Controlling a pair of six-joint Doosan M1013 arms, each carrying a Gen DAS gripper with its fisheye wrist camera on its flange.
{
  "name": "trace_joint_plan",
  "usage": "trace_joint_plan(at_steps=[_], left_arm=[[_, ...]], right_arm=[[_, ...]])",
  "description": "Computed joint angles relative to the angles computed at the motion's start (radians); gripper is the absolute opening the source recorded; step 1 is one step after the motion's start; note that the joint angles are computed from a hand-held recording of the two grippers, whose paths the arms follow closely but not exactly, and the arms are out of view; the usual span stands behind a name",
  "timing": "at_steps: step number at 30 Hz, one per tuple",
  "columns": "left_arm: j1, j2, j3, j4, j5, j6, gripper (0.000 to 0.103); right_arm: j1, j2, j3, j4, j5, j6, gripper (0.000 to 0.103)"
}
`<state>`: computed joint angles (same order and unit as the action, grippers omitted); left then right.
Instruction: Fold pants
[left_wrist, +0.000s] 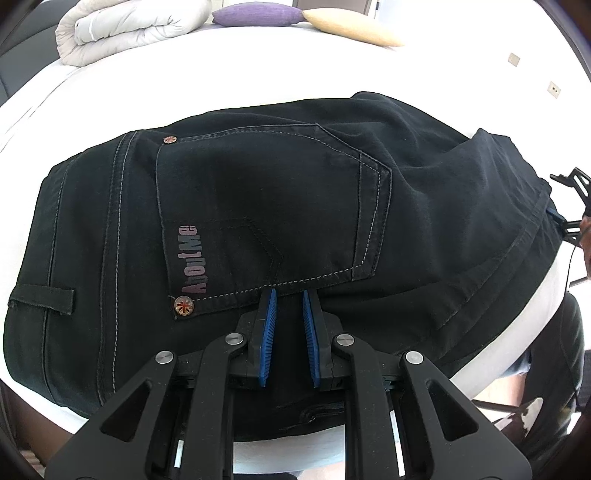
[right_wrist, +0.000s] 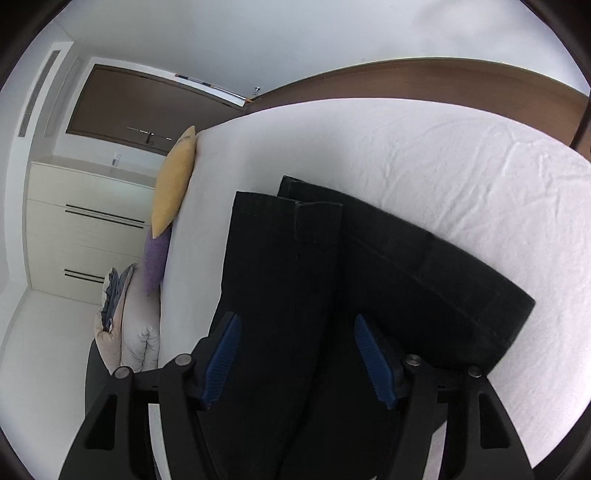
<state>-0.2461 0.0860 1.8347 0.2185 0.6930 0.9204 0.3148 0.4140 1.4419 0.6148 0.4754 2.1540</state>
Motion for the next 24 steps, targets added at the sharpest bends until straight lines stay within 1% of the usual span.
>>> trace_joint_plan(at_steps=[3,4,5,6,7,8,9,12,15,18,22,24], left_arm=[[-0.001,0.000,-0.001,0.000,-0.001,0.000,0.015],[-0.001,0.001,-0.002,-0.001,-0.002,0.001,0.015],[-0.002,0.001,-0.001,-0.002,-0.005,0.001,0.015],[-0.002,0.001,-0.001,-0.002,-0.008,0.000,0.015],[-0.001,-0.001,0.003,-0.003,-0.013,0.002,0.015],[0.000,-0.003,0.006,-0.004,-0.018,0.003,0.015],[0.002,-0.007,0.010,-0.007,-0.021,0.008,0.015],[0.006,-0.014,0.019,-0.013,-0.031,0.013,0.015],[0.008,-0.016,0.019,-0.027,-0.032,0.024,0.015],[0.015,-0.018,0.019,-0.051,-0.034,0.040,0.015],[0.021,-0.017,0.009,-0.065,-0.014,0.076,0.015],[0.023,-0.015,0.006,-0.069,-0.008,0.086,0.015]], right_arm=[[-0.004,0.019,-0.017,0.062,-0.026,-0.049,0.068],[-0.006,0.026,-0.025,0.070,-0.029,-0.059,0.064],[-0.009,0.035,-0.033,0.084,-0.027,-0.081,0.048],[-0.015,0.041,-0.038,0.106,-0.018,-0.113,0.036],[-0.020,0.047,-0.043,0.100,0.002,-0.106,0.008],[-0.025,0.043,-0.032,0.106,0.005,-0.095,0.006],[-0.028,0.034,-0.013,0.133,-0.017,-0.112,0.005],[-0.025,-0.006,0.039,0.032,-0.072,-0.063,0.004],[-0.029,-0.058,0.116,0.032,-0.117,-0.057,0.004],[-0.024,-0.088,0.163,-0.012,-0.147,-0.018,0.003],[-0.032,-0.105,0.189,0.068,-0.151,-0.056,0.003],[-0.033,-0.113,0.195,0.075,-0.148,-0.057,0.003]])
